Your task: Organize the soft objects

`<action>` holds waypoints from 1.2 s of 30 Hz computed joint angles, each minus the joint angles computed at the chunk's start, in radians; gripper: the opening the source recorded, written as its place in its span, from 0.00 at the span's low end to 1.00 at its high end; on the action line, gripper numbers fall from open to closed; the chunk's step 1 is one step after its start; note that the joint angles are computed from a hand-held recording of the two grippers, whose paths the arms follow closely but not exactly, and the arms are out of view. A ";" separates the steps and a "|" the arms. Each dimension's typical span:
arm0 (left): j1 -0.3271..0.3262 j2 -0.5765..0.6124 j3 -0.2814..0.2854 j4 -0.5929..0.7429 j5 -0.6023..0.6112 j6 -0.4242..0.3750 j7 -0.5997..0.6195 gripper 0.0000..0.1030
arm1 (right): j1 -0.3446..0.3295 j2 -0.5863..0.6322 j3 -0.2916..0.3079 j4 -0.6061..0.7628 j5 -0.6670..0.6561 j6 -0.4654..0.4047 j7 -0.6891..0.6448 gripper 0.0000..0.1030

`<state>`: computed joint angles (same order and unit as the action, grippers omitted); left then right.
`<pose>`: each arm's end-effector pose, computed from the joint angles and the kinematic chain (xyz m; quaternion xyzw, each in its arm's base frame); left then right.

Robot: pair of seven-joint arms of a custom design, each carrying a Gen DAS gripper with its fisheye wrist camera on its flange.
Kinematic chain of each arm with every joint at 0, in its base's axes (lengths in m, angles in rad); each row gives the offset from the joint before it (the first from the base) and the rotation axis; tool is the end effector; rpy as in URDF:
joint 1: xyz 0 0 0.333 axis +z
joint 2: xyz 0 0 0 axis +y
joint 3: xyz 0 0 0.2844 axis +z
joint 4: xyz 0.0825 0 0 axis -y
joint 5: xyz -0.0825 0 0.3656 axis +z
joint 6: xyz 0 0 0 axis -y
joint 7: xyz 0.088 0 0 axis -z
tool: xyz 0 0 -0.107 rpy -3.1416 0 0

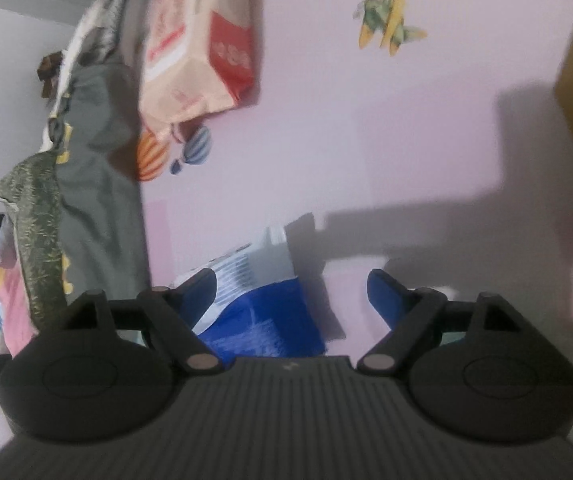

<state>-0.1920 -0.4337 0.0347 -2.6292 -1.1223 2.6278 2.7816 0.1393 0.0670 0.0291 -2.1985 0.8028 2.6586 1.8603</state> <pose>0.4152 -0.0442 0.4071 -0.4780 0.7806 -0.3946 0.0797 0.5474 0.0724 0.3688 -0.3707 0.8773 0.1144 0.2826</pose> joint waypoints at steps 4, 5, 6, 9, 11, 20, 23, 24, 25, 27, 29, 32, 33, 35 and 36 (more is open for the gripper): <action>0.005 0.006 0.003 0.007 -0.005 0.003 -0.001 0.53 | 0.017 0.060 0.024 0.075 -0.016 -0.025 -0.137 0.86; 0.006 0.005 0.003 0.007 -0.007 0.005 -0.001 0.53 | 0.033 0.067 0.023 0.085 -0.105 -0.019 -0.103 0.67; 0.007 0.005 0.004 0.008 -0.009 0.006 -0.002 0.53 | 0.044 0.072 0.022 0.092 -0.175 -0.018 -0.072 0.61; 0.014 -0.006 0.002 0.000 -0.001 0.008 -0.010 0.53 | 0.043 0.067 0.032 0.076 -0.177 0.020 -0.045 0.49; 0.017 -0.022 0.004 -0.012 0.005 0.014 -0.013 0.53 | 0.048 0.047 0.032 0.056 -0.203 0.049 -0.017 0.38; 0.035 -0.081 0.031 -0.050 0.058 0.044 -0.094 0.53 | 0.087 -0.142 0.025 -0.039 -0.747 0.107 0.234 0.29; 0.033 -0.106 0.044 -0.064 0.075 0.060 -0.116 0.53 | 0.080 -0.227 0.054 -0.078 -0.905 0.090 0.269 0.25; 0.033 -0.118 0.049 -0.071 0.081 0.063 -0.126 0.53 | 0.079 -0.252 0.067 -0.088 -0.951 0.079 0.271 0.24; 0.031 -0.130 0.054 -0.078 0.087 0.063 -0.135 0.53 | 0.077 -0.275 0.081 -0.097 -0.995 0.066 0.273 0.23; 0.027 -0.160 0.066 -0.095 0.096 0.065 -0.146 0.53 | 0.076 -0.317 0.117 -0.114 -1.093 0.036 0.274 0.14; 0.018 -0.188 0.078 -0.113 0.103 0.071 -0.150 0.53 | 0.090 -0.363 0.143 -0.138 -1.160 0.021 0.250 0.09; 0.007 -0.232 0.093 -0.143 0.122 0.071 -0.162 0.53 | 0.162 -0.413 0.130 -0.179 -1.103 0.034 0.149 0.08; 0.004 -0.244 0.097 -0.151 0.129 0.070 -0.168 0.53 | 0.185 -0.423 0.121 -0.192 -1.066 0.042 0.121 0.08; -0.004 -0.265 0.103 -0.165 0.147 0.069 -0.176 0.53 | 0.231 -0.431 0.096 -0.216 -0.966 0.061 0.073 0.09; -0.010 -0.272 0.105 -0.170 0.156 0.071 -0.178 0.53 | 0.243 -0.436 0.089 -0.227 -0.923 0.070 0.065 0.10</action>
<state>-0.2016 -0.7055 0.1394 -2.7989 -0.9659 2.6992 2.6039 0.3825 -0.3686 0.1181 -2.4253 -0.1199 2.7291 1.9249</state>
